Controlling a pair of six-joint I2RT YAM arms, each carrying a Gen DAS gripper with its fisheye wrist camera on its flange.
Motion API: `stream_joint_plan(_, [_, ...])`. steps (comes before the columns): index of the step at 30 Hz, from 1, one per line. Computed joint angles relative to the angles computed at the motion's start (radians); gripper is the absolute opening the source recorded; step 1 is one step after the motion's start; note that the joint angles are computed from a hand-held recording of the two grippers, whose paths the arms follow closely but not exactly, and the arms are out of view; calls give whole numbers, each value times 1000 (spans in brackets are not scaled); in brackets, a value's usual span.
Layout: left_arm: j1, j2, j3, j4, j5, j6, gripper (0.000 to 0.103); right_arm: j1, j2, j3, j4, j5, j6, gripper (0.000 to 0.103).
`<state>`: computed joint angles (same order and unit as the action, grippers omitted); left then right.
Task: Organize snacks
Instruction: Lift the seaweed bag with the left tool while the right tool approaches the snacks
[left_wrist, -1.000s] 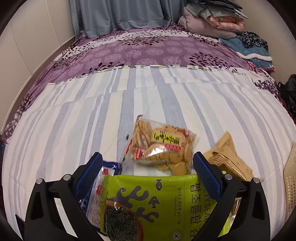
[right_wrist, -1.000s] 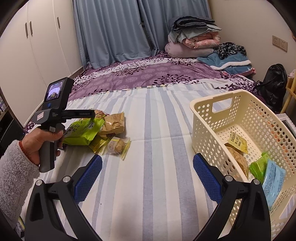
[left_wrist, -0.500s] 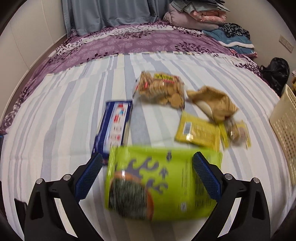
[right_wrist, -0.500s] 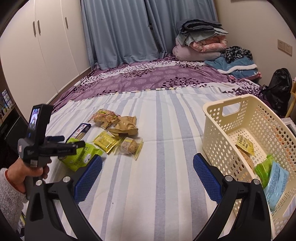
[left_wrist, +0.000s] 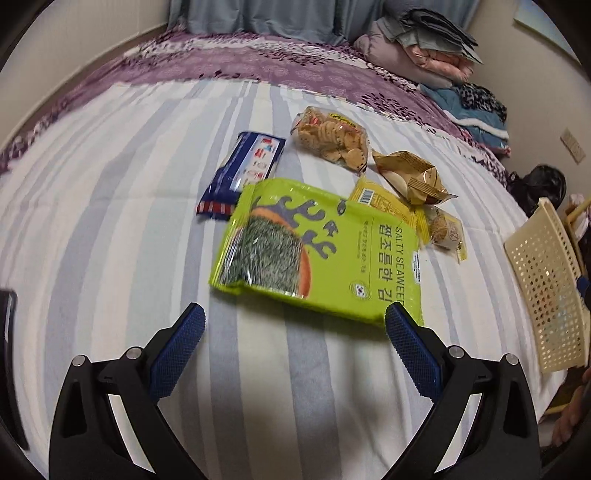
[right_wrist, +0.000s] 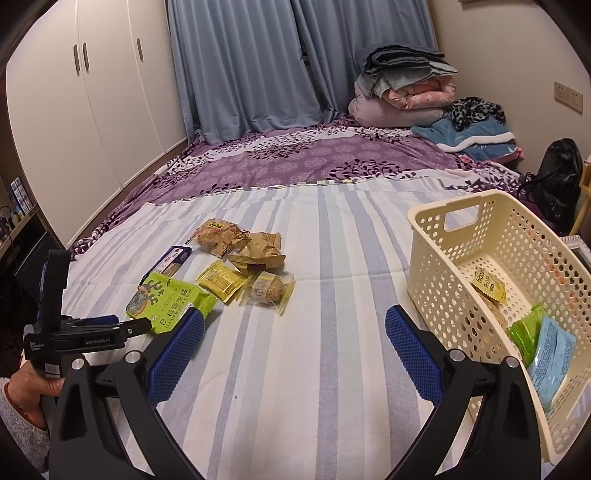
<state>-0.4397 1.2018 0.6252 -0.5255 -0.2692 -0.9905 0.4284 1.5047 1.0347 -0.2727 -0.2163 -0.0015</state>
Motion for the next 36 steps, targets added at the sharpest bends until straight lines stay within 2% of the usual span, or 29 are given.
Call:
stream_joint_plan(7, [57, 28, -16, 140, 88, -147, 99, -24, 32, 10, 0, -35, 15, 98])
stream_joint_plan(9, [59, 61, 16, 156, 73, -184, 99, -30, 37, 8, 4, -41, 14, 98])
stream_joint_plan(13, [79, 164, 112, 120, 15, -221, 99, -52, 49, 7, 11, -65, 22, 98])
stream_joint_plan(18, [168, 279, 185, 117, 28, -165, 99, -100, 63, 0, 19, -97, 19, 98])
stream_joint_plan(23, [204, 369, 283, 58, 10, -89, 99, -136, 97, 11, 24, -114, 35, 98])
stream_joint_plan(30, [137, 461, 364, -15, -22, -17, 99, -126, 130, 33, 22, -104, 26, 98])
stream_joint_plan(36, [98, 471, 326, 9, -41, 15, 99, -90, 181, 58, 23, -64, 24, 98])
